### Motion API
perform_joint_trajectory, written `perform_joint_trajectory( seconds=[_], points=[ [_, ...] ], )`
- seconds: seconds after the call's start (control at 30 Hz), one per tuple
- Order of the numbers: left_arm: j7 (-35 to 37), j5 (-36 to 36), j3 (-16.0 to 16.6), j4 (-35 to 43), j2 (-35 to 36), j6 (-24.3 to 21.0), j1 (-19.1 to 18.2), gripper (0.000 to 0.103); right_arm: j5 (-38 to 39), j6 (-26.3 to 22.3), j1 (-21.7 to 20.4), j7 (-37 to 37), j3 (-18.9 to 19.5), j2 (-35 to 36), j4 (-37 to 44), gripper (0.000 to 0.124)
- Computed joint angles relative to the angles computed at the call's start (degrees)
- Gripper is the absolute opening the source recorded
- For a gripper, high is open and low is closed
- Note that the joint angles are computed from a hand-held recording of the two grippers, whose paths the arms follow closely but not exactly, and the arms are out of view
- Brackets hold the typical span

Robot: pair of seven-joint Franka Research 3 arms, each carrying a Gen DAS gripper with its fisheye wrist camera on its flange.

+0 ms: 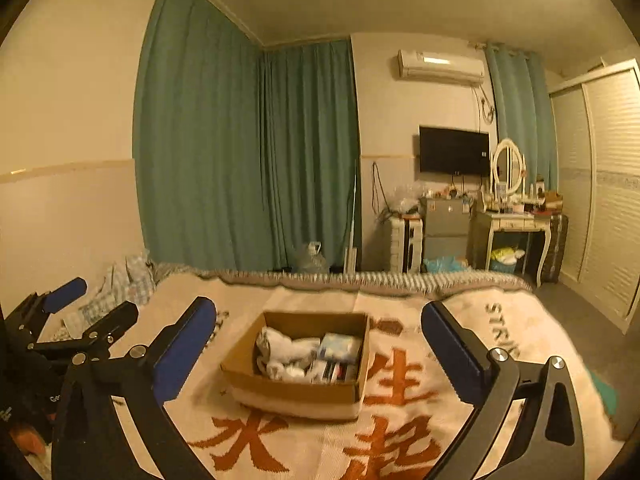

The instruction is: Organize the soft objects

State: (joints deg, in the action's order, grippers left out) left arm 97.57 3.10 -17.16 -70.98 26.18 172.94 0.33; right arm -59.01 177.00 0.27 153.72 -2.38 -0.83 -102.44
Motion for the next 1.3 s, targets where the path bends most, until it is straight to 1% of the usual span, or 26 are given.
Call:
perform_joint_trajectory(
  seconds=[0.03, 0.1, 0.13, 0.23, 0.3, 0.33, 0.37, 0.4, 0.43, 0.57, 0.67, 0.73, 0.83, 1.07, 1.3],
  points=[
    [-0.2, 0.3, 0.4, -0.1, 0.2, -0.6, -0.3, 0.096, 2.1, 0.3, 0.0, -1.8, -0.1, 0.3, -0.8, 0.103],
    [1.3, -0.6, -1.1, 0.0, 0.8, -1.8, 0.9, 0.096, 9.5, 0.0, 0.4, -8.0, -0.2, 1.9, -1.7, 0.103],
    [1.2, -0.9, -0.9, -0.5, 0.6, -1.7, 0.8, 0.096, 11.6, 0.2, 0.8, -9.7, -0.5, 2.2, -2.0, 0.103],
    [1.1, -0.8, -0.1, 0.2, 1.1, -2.7, 0.1, 0.096, 15.4, -0.6, 2.0, -12.9, -1.6, 3.2, -2.3, 0.103],
    [1.3, -1.1, -0.2, -0.2, 1.1, -2.4, 0.2, 0.096, 15.8, -0.7, 2.8, -13.3, -2.5, 3.2, -2.4, 0.103],
    [1.9, -1.8, -0.8, -2.2, -0.2, -2.2, 1.0, 0.096, 16.6, -0.6, 3.0, -13.9, -2.7, 3.3, -2.4, 0.103],
    [2.4, -2.3, -1.3, -2.5, -0.3, -2.4, 1.4, 0.096, 17.6, -0.5, 3.1, -14.6, -2.9, 3.4, -2.4, 0.103],
    [3.0, -2.8, -1.9, -2.3, -0.2, -2.9, 1.7, 0.096, 17.3, -0.8, 3.4, -14.2, -3.2, 3.4, -2.3, 0.103],
    [2.9, -2.8, -1.4, -2.1, -0.1, -3.1, 1.4, 0.096, 16.8, -0.9, 3.6, -13.6, -3.4, 3.4, -2.3, 0.103],
    [4.4, -3.6, -1.7, -2.5, -0.4, -3.5, 1.5, 0.096, 19.4, -1.6, 3.8, -15.9, -3.3, 3.0, -2.6, 0.103],
    [4.7, -4.2, -1.6, -2.5, -0.5, -4.1, 1.4, 0.096, 18.3, -1.9, 3.9, -14.9, -3.3, 2.9, -2.5, 0.103],
    [5.6, -5.0, -2.1, -2.0, -0.2, -4.9, 1.8, 0.096, 17.7, -2.0, 3.9, -14.5, -3.2, 2.9, -2.5, 0.103],
    [5.7, -5.8, -1.7, -1.2, 0.1, -6.1, 1.5, 0.096, 16.9, -2.3, 3.9, -13.9, -3.1, 2.8, -2.2, 0.103],
    [5.7, -6.2, -0.8, -1.2, 0.0, -6.2, 0.9, 0.096, 18.2, -2.8, 3.8, -15.5, -2.6, 2.7, -2.3, 0.103],
    [5.9, -6.6, -0.8, -1.3, -0.1, -6.2, 0.9, 0.096, 18.4, -3.5, 4.0, -15.9, -2.6, 3.1, -2.1, 0.103]
  ],
)
